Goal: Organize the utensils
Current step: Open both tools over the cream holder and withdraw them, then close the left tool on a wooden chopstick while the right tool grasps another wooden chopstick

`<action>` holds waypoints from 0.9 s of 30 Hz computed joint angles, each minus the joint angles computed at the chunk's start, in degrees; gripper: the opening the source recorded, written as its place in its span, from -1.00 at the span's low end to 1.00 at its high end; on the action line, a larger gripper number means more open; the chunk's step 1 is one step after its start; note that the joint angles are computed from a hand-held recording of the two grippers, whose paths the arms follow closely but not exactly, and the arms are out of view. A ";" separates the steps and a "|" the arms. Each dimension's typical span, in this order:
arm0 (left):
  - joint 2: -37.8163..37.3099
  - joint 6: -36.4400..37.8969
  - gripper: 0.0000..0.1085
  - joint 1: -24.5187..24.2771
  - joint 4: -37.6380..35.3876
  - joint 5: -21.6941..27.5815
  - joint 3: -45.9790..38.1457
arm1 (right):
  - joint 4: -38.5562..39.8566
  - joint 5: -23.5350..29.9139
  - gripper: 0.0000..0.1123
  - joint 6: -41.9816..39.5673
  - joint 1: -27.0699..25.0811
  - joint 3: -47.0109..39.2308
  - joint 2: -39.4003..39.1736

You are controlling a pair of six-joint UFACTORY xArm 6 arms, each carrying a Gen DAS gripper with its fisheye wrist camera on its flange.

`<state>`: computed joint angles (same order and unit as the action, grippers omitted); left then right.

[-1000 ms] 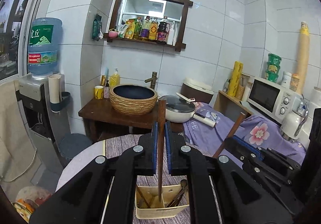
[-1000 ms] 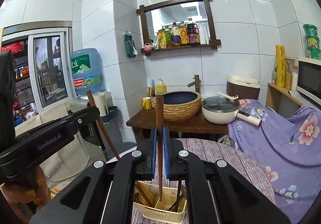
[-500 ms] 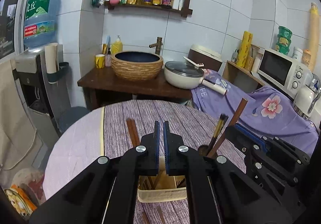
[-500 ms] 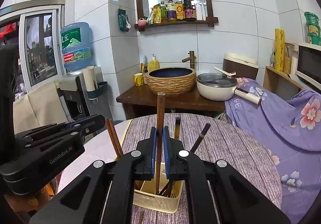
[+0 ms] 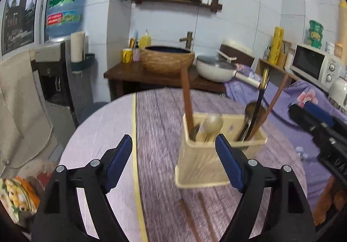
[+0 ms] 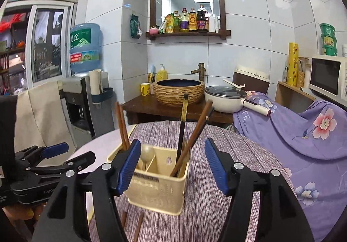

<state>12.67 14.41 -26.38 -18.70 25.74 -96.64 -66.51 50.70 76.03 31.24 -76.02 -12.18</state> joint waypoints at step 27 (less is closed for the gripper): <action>-3.16 -0.58 0.10 -1.91 3.58 2.92 17.66 | 12.13 0.28 0.12 7.87 1.39 19.26 -7.06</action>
<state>9.51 13.83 -28.28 -15.12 28.67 -78.98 -54.38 50.98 83.90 32.62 -56.76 -19.23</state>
